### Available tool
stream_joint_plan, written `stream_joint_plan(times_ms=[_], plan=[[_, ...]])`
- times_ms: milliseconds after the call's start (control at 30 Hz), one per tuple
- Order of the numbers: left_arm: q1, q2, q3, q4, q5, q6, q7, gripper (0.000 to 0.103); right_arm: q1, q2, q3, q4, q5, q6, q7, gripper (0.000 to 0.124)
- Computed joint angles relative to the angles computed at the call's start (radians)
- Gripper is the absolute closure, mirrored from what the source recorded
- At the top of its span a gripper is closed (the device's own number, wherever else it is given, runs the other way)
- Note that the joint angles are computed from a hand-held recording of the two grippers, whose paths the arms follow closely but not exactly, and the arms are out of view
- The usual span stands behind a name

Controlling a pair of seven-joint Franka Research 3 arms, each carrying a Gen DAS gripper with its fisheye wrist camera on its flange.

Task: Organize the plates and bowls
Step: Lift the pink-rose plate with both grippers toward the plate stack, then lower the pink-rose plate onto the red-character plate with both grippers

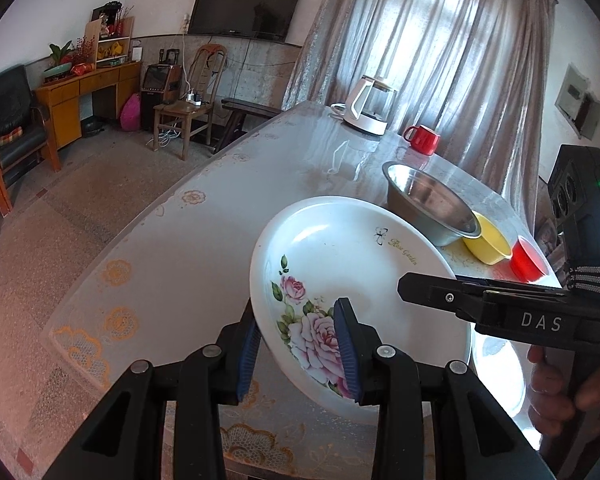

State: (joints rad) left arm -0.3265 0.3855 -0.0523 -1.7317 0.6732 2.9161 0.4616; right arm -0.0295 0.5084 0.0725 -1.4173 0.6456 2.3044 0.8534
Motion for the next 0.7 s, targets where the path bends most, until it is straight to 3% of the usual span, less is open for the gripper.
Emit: stream_joint_plan(times_ms=[700], plan=[[0.010,0.007,-0.062,0.028,-0.095,0.011,0.152,0.067,-0.052,-0.104,-0.006,-0.141,0.154,0.047,-0.070,0.077]])
